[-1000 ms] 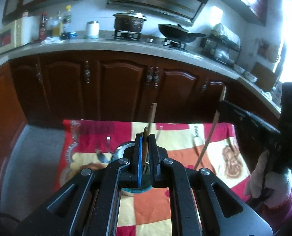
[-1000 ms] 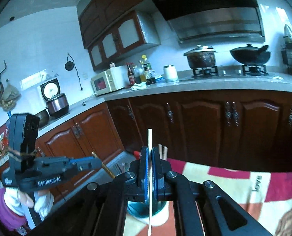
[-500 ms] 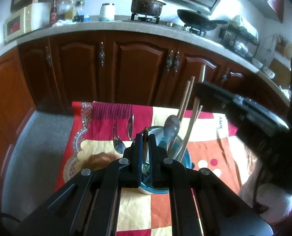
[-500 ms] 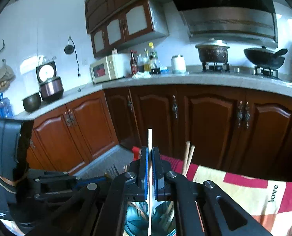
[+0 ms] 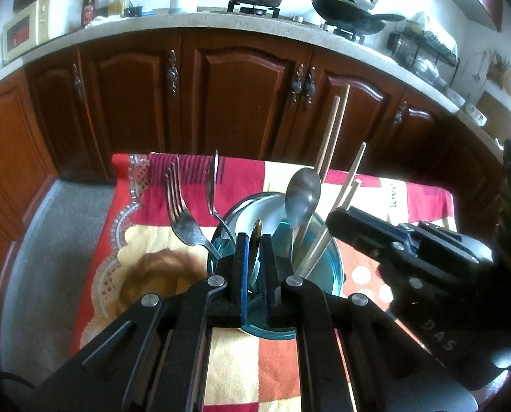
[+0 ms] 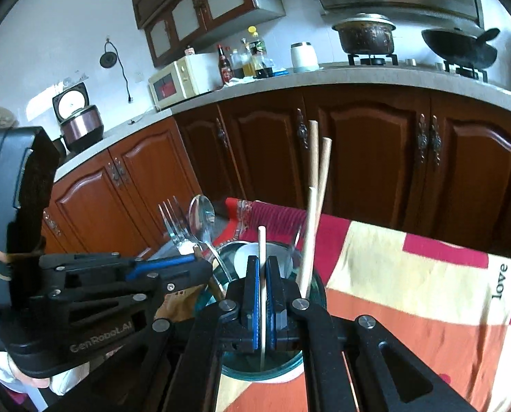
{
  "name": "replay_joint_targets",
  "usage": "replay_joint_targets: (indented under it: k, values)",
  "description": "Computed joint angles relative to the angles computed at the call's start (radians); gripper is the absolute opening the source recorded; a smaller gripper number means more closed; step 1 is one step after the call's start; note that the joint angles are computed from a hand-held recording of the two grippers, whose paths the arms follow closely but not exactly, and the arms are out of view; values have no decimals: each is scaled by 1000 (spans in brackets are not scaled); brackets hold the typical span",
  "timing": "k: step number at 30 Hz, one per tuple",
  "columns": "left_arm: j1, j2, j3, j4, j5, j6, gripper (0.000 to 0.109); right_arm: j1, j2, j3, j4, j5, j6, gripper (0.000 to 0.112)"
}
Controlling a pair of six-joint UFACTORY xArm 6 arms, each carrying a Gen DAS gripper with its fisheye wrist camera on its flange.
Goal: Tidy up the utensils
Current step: 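Lower the fork and chopstick into the holder and open both tools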
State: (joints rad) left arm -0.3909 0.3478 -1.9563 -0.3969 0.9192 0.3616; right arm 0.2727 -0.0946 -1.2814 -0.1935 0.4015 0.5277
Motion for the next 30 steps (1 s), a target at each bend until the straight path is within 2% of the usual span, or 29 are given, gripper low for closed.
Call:
replay_joint_targets:
  k: [8, 12, 14, 15, 19, 23, 28, 30]
  values:
    - [-12, -11, 29, 15, -17, -12, 5, -21, -27, 23, 85, 30, -19, 5]
    - [-14, -18, 38, 19, -26, -12, 5, -20, -43, 37, 65, 39, 18, 22]
    - [-13, -20, 40, 21, -25, -17, 8, -17, -53, 47, 65, 38, 26, 22]
    - [-13, -22, 40, 24, -23, -21, 9, -16, -56, 48, 61, 43, 29, 22]
    - [-12, -51, 73, 13, -36, -15, 32, -14, -73, 57, 39, 58, 56, 24]
    - [-9, -80, 108, 4, -54, -11, 41, -13, -110, 81, 3, 62, 107, 27]
    - [-9, -129, 165, 7, -88, -18, 43, -4, -157, 105, -87, 84, 198, 36]
    - [-8, -153, 196, 9, -106, -22, 43, 4, -173, 107, -132, 99, 237, 36]
